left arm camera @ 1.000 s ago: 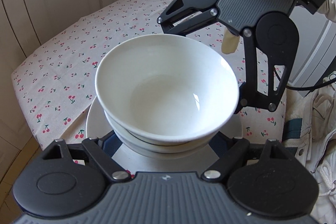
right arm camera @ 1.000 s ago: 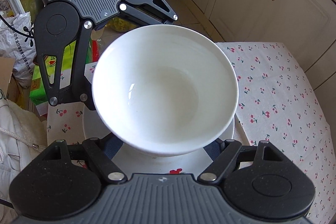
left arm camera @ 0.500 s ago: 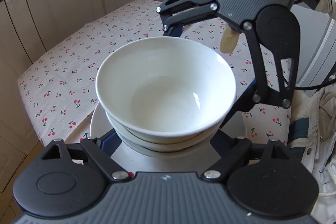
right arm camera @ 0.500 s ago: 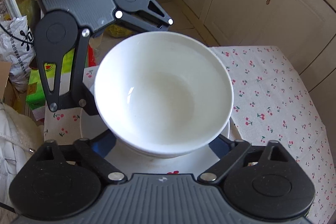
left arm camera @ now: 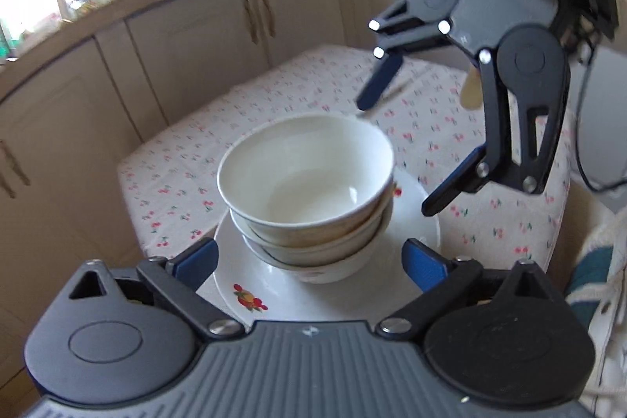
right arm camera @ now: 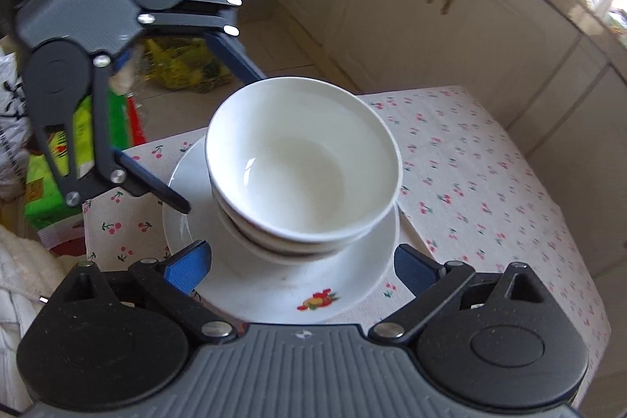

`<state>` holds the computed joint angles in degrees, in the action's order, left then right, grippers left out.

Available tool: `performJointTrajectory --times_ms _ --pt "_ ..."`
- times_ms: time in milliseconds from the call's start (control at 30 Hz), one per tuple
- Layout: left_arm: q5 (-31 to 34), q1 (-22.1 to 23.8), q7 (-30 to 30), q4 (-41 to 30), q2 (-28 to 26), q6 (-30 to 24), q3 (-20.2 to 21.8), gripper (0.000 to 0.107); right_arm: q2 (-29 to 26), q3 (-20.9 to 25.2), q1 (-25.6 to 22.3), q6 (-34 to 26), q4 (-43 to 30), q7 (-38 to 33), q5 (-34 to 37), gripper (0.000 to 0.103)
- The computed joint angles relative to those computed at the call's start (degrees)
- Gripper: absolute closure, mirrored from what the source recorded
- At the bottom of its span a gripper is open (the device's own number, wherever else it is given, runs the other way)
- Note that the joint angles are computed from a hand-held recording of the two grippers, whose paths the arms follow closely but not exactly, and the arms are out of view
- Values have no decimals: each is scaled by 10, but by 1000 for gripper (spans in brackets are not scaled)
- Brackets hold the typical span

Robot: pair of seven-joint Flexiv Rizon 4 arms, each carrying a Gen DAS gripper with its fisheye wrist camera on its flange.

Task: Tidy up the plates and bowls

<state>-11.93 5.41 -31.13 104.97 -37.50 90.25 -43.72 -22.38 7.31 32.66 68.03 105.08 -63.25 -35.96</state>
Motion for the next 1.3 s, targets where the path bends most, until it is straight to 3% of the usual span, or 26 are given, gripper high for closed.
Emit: performJointTrajectory --times_ms 67,100,133,200,233,267,300,467,600,900,1300 --pt "-5 17 -40 39 2 72 -32 4 26 -42 34 2 35 107 -66 1" --pt "-18 6 -58 52 9 106 -25 4 38 -56 45 -5 49 168 -103 1" --pt "-34 -22 -87 63 21 146 0 4 52 -69 56 -16 66 236 -145 1" --pt "-130 -102 -88 80 46 217 59 4 79 -87 73 -49 94 376 -237 1" --pt "-136 -142 -129 83 57 235 103 4 88 -89 75 -66 103 438 -265 0" --pt "-109 -167 -197 90 70 243 142 4 99 -85 77 -88 111 499 -280 0" --pt "-115 -192 -228 93 79 244 169 4 109 -79 77 -106 119 557 -290 0" --pt "-250 -358 -256 97 104 252 303 4 145 -34 77 -202 156 783 -343 0" --pt "-223 -362 -336 115 116 235 312 4 150 14 78 -272 167 836 -346 0" --pt "-262 -497 -372 119 109 238 446 4 148 80 61 -342 161 856 -338 0" --pt "-268 -516 -378 114 110 232 465 4 152 90 58 -355 163 866 -342 0"
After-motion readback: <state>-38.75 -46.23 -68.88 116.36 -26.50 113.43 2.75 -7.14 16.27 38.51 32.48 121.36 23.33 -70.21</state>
